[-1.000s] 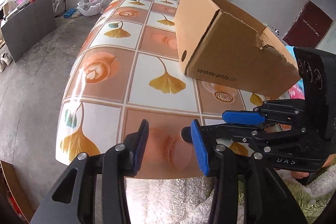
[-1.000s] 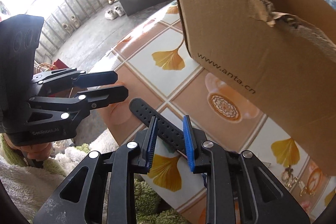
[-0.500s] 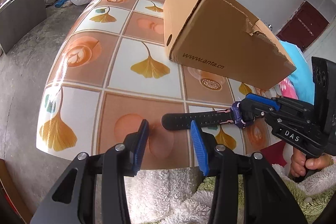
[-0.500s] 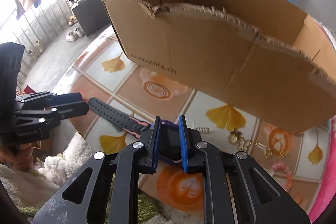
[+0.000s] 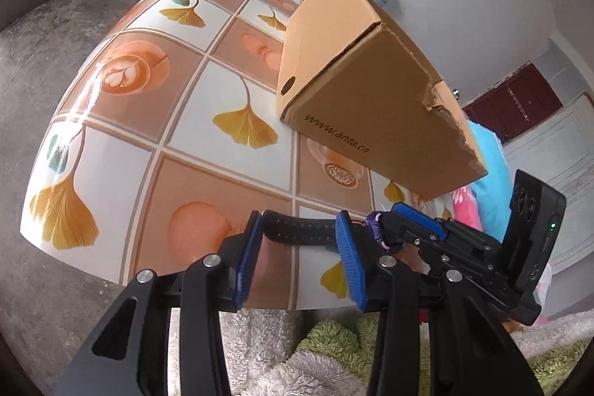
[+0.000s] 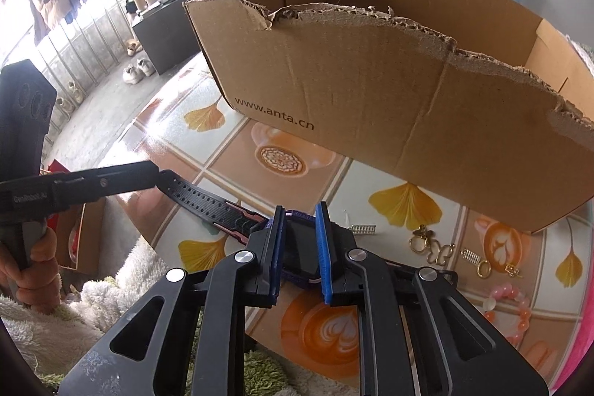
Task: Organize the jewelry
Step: 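Grasp the purple smartwatch with the right tool and lift it, then close the left tool on the watch strap end while the right tool opens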
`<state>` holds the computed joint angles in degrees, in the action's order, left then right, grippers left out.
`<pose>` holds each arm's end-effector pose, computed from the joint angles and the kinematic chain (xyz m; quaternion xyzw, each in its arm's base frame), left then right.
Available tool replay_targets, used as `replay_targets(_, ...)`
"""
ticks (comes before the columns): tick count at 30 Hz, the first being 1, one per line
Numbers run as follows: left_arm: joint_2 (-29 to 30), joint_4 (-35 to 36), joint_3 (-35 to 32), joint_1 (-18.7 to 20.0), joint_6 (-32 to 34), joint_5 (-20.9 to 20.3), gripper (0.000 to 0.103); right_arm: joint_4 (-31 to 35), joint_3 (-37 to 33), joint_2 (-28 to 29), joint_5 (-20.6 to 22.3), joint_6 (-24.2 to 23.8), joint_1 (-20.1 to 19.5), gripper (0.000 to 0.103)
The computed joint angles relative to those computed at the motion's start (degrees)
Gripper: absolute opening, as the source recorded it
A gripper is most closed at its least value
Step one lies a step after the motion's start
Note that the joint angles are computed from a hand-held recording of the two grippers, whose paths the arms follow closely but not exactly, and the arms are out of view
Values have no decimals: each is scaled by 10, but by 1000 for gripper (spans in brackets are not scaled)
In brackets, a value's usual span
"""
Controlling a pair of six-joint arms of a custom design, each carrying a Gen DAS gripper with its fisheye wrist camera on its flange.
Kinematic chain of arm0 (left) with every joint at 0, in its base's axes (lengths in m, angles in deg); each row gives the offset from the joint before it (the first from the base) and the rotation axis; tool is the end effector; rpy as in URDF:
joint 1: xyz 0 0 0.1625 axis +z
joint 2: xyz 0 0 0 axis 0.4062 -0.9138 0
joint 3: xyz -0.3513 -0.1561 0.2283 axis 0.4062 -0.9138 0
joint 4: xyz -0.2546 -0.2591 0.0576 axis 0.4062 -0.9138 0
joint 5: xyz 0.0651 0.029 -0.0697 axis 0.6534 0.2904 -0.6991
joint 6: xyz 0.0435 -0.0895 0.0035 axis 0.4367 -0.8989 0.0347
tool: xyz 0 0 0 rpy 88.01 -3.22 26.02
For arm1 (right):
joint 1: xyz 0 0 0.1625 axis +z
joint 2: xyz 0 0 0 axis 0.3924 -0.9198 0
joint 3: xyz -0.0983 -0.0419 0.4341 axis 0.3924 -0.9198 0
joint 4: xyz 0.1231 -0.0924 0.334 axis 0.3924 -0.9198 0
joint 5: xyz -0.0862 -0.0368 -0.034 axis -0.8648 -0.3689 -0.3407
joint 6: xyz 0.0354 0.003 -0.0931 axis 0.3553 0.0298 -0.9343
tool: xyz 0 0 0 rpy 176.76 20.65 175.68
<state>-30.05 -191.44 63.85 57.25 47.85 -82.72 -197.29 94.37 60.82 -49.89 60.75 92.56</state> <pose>0.0384 -0.6746 0.3578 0.1142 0.9742 -0.1917 0.0330 0.3878 -0.6577 -0.0194 0.1610 -0.9001 0.2451 0.3223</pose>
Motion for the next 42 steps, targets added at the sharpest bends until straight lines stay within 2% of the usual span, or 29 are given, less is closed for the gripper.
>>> replay_targets(3,0,-11,-1,7,-4,-51,39,-18,31,-20,12,-1,-5,15)
replay_targets(6,6,-13,-5,10,-14,-73,39,-29,52,-34,25,0,-9,15)
replay_targets(10,12,-24,-3,2,-15,-48,39,-33,58,-41,33,-2,-12,15)
replay_targets(14,15,-42,0,-8,-17,0,39,-38,67,-48,40,-6,-14,15)
replay_targets(19,20,-38,-12,8,-58,-23,39,-39,72,-54,47,-6,-17,15)
replay_targets(24,27,-23,-26,27,-106,-74,39,-44,80,-61,54,-8,-20,15)
replay_targets(29,32,-13,-26,28,-120,-78,38,-39,81,-64,56,-21,-17,15)
replay_targets(31,32,-13,-28,28,-118,-81,38,-41,81,-65,59,-27,-15,18)
replay_targets(33,32,-13,-29,27,-115,-80,38,-36,77,-63,60,-39,-13,21)
replay_targets(36,33,-10,-30,25,-105,-75,35,-19,66,-56,55,-41,-11,21)
replay_targets(40,34,-1,-29,14,-79,-42,25,-12,62,-55,74,-26,-14,21)
replay_targets(42,34,2,-28,4,-61,-11,19,-13,59,-52,73,-23,-13,21)
